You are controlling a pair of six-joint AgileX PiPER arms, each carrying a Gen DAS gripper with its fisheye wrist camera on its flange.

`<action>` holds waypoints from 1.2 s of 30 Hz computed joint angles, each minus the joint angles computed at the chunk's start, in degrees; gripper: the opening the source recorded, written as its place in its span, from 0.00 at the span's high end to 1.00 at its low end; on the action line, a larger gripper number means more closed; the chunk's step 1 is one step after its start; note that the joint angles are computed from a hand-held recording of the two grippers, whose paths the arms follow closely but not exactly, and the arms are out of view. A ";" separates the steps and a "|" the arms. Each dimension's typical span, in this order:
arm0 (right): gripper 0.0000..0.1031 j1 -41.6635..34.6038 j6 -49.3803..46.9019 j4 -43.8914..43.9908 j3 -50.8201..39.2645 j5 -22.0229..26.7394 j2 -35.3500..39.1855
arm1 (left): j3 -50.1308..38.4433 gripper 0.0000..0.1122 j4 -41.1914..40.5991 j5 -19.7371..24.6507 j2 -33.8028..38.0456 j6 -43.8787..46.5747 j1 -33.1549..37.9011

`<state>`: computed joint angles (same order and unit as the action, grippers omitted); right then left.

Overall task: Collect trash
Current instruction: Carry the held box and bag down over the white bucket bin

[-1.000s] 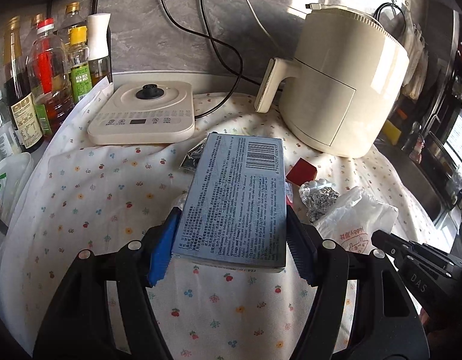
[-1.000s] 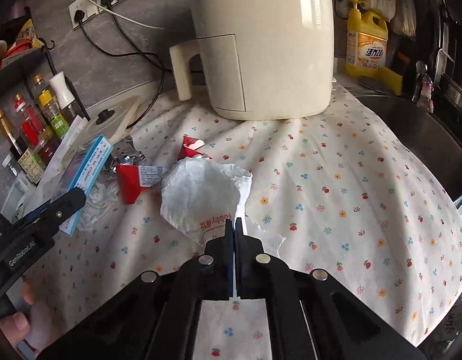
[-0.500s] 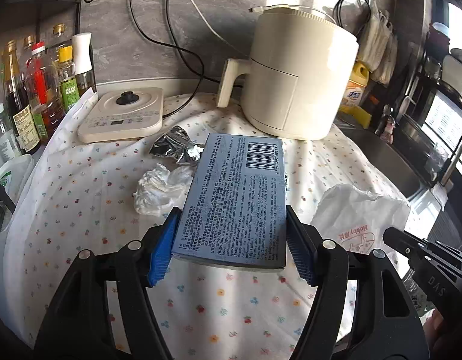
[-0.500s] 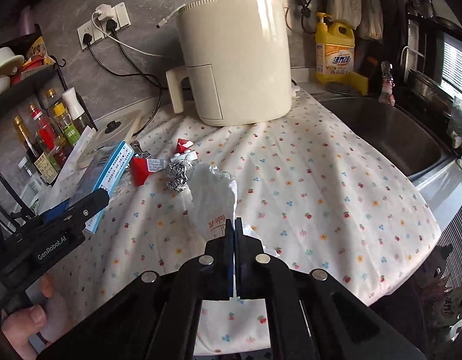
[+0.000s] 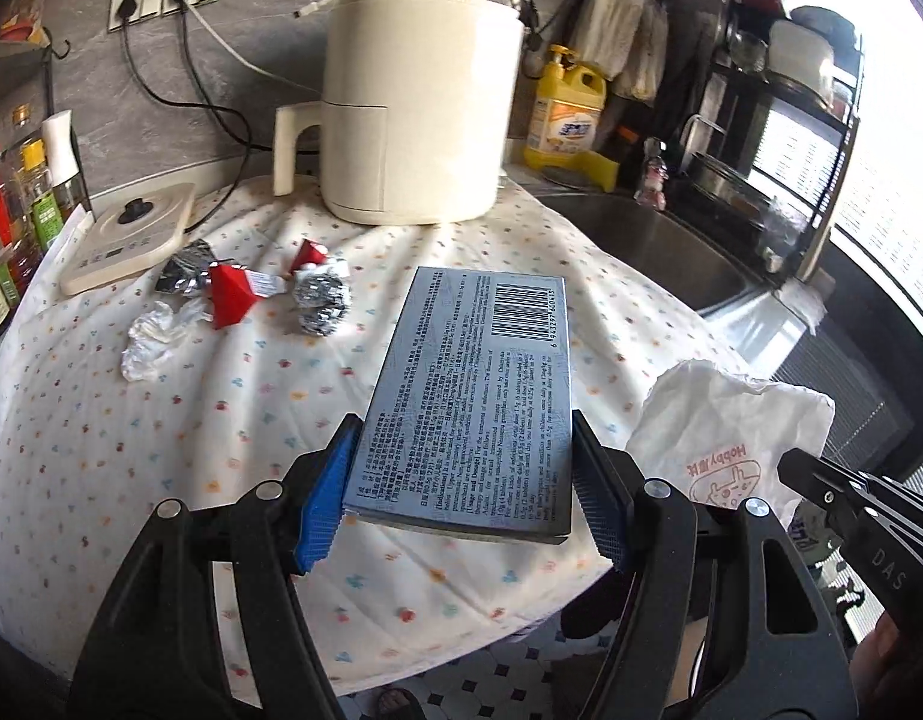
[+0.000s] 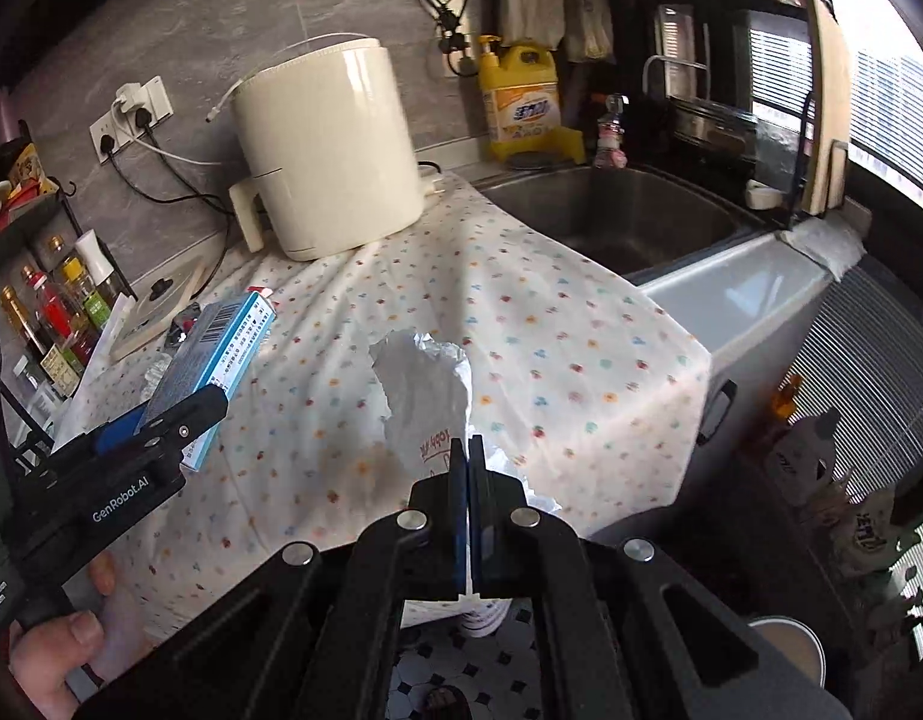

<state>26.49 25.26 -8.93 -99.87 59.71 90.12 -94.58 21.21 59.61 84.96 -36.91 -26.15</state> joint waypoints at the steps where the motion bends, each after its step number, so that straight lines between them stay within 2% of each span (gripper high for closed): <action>1: 0.99 -1.24 0.06 0.00 2.59 -0.39 -1.99 | -0.52 0.40 0.39 0.19 0.69 -0.67 -1.81; 8: 0.99 -11.58 -2.70 2.72 17.00 -1.94 -13.73 | -5.43 0.40 2.52 1.74 6.36 -4.39 -12.88; 17: 0.99 -30.46 -14.17 11.95 31.18 -2.43 -24.74 | -11.63 0.40 3.64 2.88 15.23 -7.19 -24.08; 28: 0.99 -56.19 -34.84 24.24 46.40 -2.23 -31.89 | -13.57 0.40 1.55 0.41 23.66 -8.04 -31.87; 36: 0.95 -69.27 -46.67 28.78 58.67 -3.67 -33.62 | -11.93 0.40 -1.13 -2.44 28.15 -7.07 -35.18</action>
<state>-42.78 -21.42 19.85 -41.20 56.04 56.49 -106.51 20.07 57.17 113.11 -43.97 -61.34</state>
